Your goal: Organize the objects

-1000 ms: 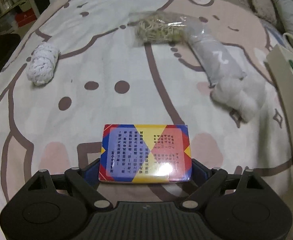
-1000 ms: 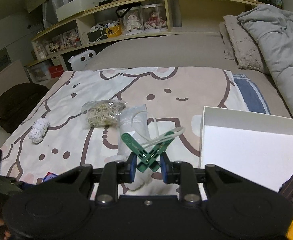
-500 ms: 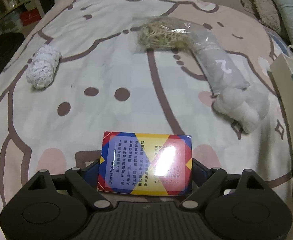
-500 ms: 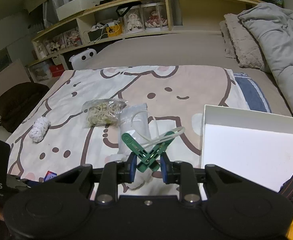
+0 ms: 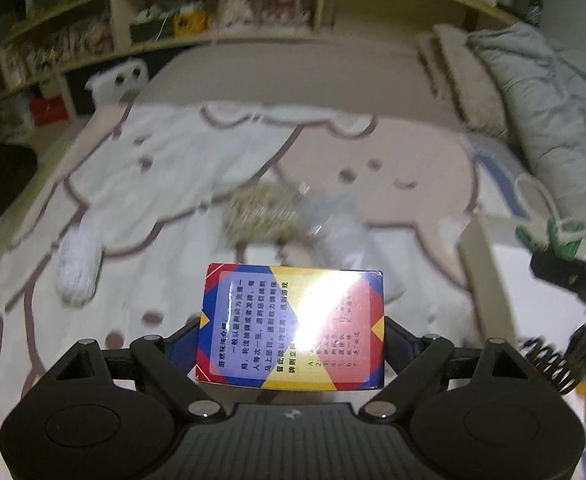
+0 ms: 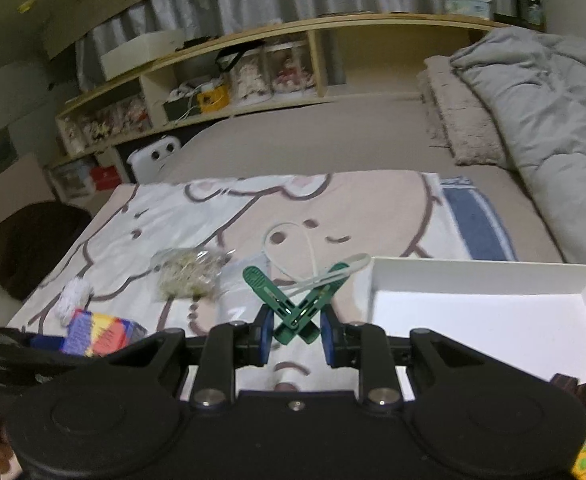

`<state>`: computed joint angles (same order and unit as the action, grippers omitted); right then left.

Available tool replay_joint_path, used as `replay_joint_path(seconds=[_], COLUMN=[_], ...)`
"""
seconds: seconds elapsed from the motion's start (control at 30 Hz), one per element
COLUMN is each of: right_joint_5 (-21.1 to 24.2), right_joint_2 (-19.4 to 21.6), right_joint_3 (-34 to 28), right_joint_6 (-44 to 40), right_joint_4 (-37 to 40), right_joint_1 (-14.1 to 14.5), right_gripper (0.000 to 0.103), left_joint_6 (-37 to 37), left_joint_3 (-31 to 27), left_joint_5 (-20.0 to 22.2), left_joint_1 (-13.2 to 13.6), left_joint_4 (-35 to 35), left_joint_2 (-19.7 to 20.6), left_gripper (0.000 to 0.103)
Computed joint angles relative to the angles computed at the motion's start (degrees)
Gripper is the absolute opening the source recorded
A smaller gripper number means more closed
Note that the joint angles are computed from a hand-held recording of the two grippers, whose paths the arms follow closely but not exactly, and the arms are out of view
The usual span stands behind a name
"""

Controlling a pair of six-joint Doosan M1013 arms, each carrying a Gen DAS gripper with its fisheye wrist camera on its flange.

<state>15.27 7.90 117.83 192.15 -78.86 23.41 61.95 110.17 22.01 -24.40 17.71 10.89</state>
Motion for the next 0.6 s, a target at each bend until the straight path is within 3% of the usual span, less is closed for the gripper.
replay_joint_path(seconds=[0.23, 0.6], right_joint_5=[2.4, 5.2], right_joint_2=[-1.0, -2.4], right_joint_3=[0.7, 2.9], right_joint_6=[-6.1, -1.7], right_joint_4=[6.0, 4.1], right_joint_1=[-3.0, -7.7], right_gripper=[0.025, 0.025], left_joint_6=[-0.3, 4.8], left_joint_3=[-3.1, -7.8], left_joint_5=[-0.7, -1.6], left_joint_1=[-3.0, -7.6], left_joint_4=[0.1, -4.6], left_joint_2=[1.6, 5.4], left_gripper=[0.089, 0.089])
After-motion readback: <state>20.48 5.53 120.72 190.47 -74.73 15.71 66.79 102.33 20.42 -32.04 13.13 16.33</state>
